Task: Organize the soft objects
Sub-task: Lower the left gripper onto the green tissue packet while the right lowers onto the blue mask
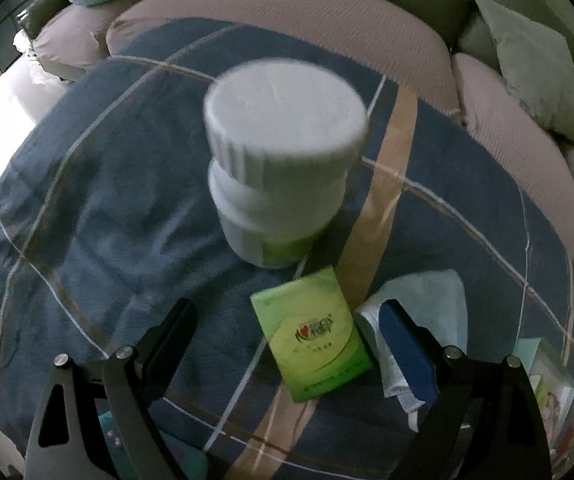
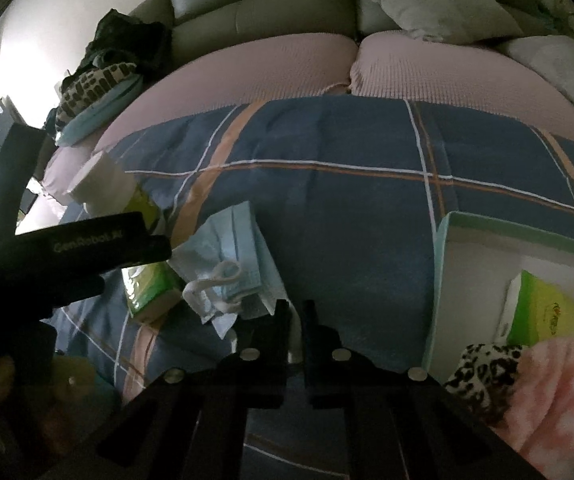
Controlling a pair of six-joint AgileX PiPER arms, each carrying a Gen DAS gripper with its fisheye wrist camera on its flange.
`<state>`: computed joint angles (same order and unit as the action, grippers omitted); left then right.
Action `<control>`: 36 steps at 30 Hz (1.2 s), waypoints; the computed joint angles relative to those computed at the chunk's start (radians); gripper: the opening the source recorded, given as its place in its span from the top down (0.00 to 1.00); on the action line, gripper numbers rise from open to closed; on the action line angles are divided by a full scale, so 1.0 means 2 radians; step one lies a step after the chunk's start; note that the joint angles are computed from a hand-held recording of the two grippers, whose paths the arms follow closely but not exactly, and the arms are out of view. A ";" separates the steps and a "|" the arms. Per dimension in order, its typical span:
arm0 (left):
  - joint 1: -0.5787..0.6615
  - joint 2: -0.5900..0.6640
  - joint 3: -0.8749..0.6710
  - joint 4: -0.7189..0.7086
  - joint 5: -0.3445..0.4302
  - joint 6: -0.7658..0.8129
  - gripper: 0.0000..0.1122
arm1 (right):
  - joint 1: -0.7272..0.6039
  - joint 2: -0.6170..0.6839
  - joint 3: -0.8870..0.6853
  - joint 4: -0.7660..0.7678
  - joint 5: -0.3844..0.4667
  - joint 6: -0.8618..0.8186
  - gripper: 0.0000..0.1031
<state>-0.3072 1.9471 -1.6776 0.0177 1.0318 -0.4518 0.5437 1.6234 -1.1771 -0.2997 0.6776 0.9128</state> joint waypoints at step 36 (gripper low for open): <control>-0.013 0.019 -0.004 -0.004 0.018 0.033 0.52 | 0.002 0.029 -0.032 0.011 -0.007 -0.026 0.80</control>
<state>-0.3335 1.9842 -1.6854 0.0098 1.0685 -0.3860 0.5468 1.6823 -1.2419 -0.2784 0.6638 0.8609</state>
